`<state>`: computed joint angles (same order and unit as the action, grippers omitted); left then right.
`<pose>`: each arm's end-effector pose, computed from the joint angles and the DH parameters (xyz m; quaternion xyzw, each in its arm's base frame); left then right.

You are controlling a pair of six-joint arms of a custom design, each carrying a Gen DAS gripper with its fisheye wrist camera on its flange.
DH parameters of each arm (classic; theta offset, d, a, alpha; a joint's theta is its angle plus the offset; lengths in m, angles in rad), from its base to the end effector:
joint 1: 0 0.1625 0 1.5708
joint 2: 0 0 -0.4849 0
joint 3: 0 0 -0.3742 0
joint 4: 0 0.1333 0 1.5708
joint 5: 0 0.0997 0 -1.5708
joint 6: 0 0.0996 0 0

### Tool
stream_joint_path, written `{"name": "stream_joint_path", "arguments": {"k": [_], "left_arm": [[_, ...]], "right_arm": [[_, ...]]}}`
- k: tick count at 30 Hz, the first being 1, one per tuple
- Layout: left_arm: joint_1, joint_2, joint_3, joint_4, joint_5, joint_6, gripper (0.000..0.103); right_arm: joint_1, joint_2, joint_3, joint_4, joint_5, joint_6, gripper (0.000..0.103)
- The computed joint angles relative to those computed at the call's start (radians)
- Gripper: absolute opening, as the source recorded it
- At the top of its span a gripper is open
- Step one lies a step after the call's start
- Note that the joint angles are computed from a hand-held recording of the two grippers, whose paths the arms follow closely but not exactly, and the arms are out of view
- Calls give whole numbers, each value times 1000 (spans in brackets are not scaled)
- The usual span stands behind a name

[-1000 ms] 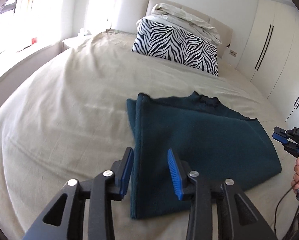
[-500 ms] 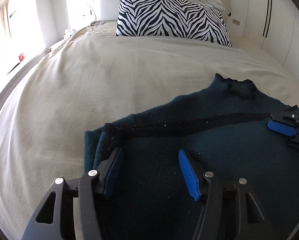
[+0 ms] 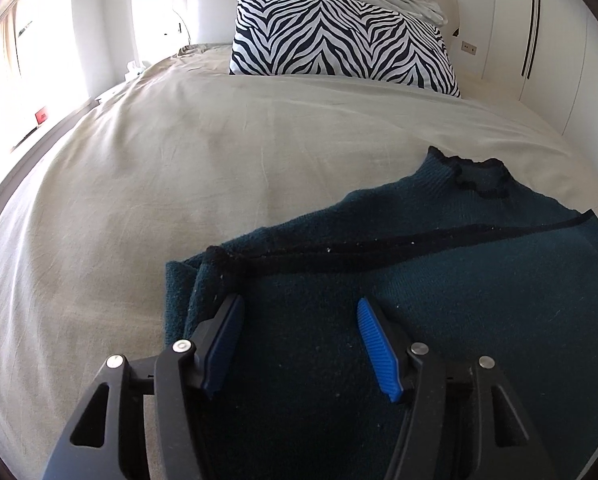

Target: Fold small clothes

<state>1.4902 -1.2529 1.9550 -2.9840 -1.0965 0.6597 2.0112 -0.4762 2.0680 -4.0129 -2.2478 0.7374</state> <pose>0.1323 -0.5832 0.3794 0.2534 0.8791 -0.2614 0.3077 0.2974 -0.4648 0.0344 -0.2626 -0.8296 0.4915 0.0355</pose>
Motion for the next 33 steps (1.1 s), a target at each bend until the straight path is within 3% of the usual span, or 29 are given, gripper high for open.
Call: {"name": "stream_joint_path", "arguments": {"k": [3, 8, 10, 12, 13, 15, 19, 21, 25, 27, 30, 32, 33], "left_arm": [[-1, 1, 3, -9, 0, 2, 63], [0, 0, 4, -9, 0, 3, 63], [0, 0, 4, -10, 0, 4, 63], [1, 1, 4, -10, -2, 4, 63], [1, -1, 4, -10, -3, 4, 63], [1, -2, 3, -7, -4, 3, 63], [2, -2, 3, -11, -7, 5, 63], [3, -3, 7, -16, -8, 6, 63], [3, -1, 5, -19, -7, 9, 63], [1, -1, 10, -26, -4, 10, 63], [-10, -9, 5, 6, 15, -10, 63], [-27, -41, -3, 96, 35, -93, 62], [-32, -73, 4, 142, 10, -145, 62]], "right_arm": [[41, 18, -11, 26, 131, -36, 24], [120, 146, -173, 259, 354, -61, 24], [133, 205, -220, 283, 439, -55, 24], [134, 241, -252, 353, 484, -52, 24], [137, 254, -252, 357, 472, -44, 24], [123, 263, -218, 266, 499, -28, 23], [100, 230, -90, 57, 428, 28, 23], [82, 222, -4, -101, 398, 63, 23], [86, 204, 139, -341, 237, 93, 23], [97, 190, 196, -402, 154, 116, 23], [102, 186, 241, -448, 113, 121, 23], [121, 179, 248, -418, 79, 103, 23], [115, 174, 242, -407, 70, 89, 23]]}}
